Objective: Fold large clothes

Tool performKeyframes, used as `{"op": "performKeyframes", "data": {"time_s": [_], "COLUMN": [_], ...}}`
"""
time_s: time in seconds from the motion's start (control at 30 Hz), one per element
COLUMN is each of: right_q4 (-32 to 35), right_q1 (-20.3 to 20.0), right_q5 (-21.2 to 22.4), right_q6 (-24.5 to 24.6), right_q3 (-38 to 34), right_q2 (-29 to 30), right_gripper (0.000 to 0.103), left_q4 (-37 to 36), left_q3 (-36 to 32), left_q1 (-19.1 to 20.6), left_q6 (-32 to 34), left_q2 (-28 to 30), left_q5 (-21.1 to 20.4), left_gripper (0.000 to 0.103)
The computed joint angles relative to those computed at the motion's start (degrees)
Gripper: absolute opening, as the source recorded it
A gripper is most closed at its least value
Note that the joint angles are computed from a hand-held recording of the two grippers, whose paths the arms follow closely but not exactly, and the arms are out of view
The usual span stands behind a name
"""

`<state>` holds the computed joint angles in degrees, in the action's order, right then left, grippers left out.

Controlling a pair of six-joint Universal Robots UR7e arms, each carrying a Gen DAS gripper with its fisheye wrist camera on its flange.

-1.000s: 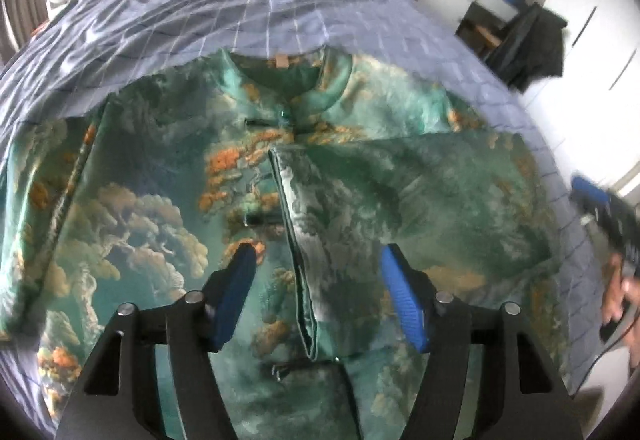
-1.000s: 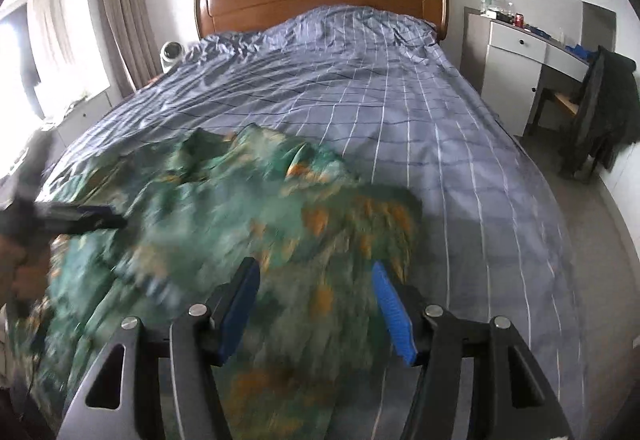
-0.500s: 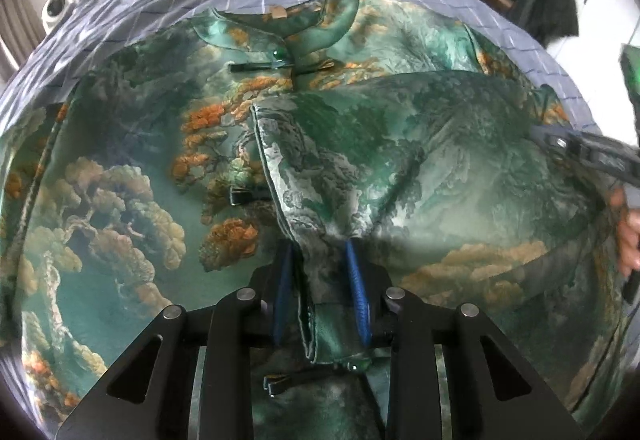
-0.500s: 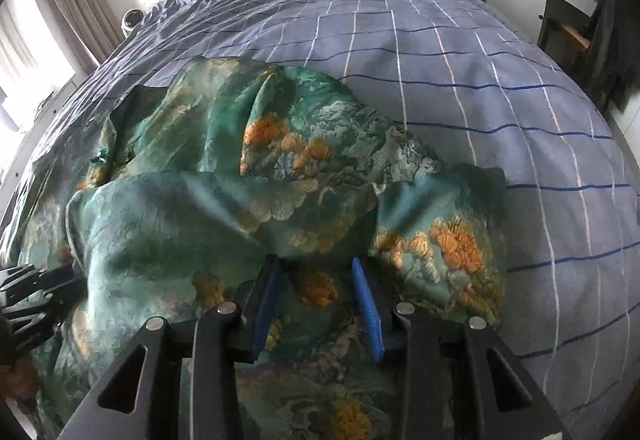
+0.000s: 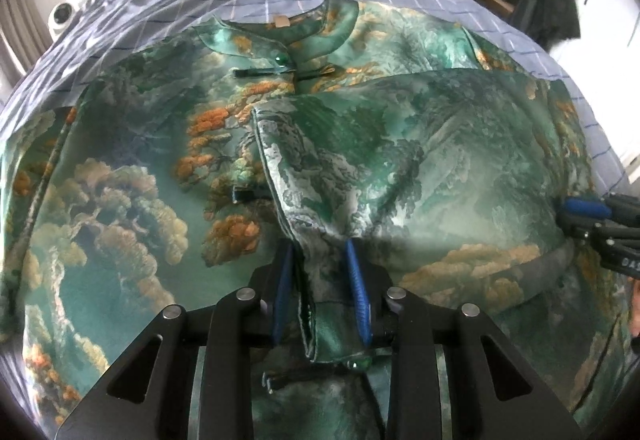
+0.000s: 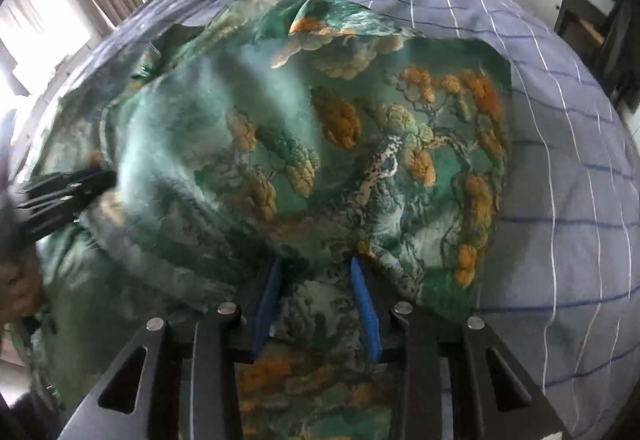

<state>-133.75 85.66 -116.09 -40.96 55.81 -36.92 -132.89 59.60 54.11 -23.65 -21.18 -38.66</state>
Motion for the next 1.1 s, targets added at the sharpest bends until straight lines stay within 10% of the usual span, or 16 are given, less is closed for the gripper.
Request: {"op": "performKeyframes", "data": {"time_s": [0.2, 0.43, 0.63, 0.87, 1.1], "right_q4": [-12.91, -19.2, -23.96, -25.74, -24.66], "right_q1": [0.66, 1.14, 2.34, 3.69, 4.28], "right_q5": [-0.04, 5.73, 10.41, 12.85, 13.4], "right_q6": [-4.03, -2.47, -4.09, -3.38, -4.87], "right_q3": [9.33, 24.74, 36.76, 45.38, 51.86], "right_q2": [-3.76, -14.65, -21.23, -25.18, -29.04], "right_gripper": [0.038, 0.059, 0.059, 0.059, 0.059], "left_q4": [-5.17, -8.41, 8.12, -5.66, -10.63], "left_q3": [12.94, 34.41, 42.31, 52.87, 53.08], "left_q1": [-3.23, -6.7, -4.51, 4.35, 9.96], "left_q6": [-1.23, -6.51, -27.1, -46.62, -55.61], "left_q2": [-7.62, -22.41, -34.97, -49.01, -50.18], "left_q5": [1.84, 5.38, 16.11, 12.68, 12.5], "left_gripper": [0.075, 0.083, 0.089, 0.091, 0.087]}}
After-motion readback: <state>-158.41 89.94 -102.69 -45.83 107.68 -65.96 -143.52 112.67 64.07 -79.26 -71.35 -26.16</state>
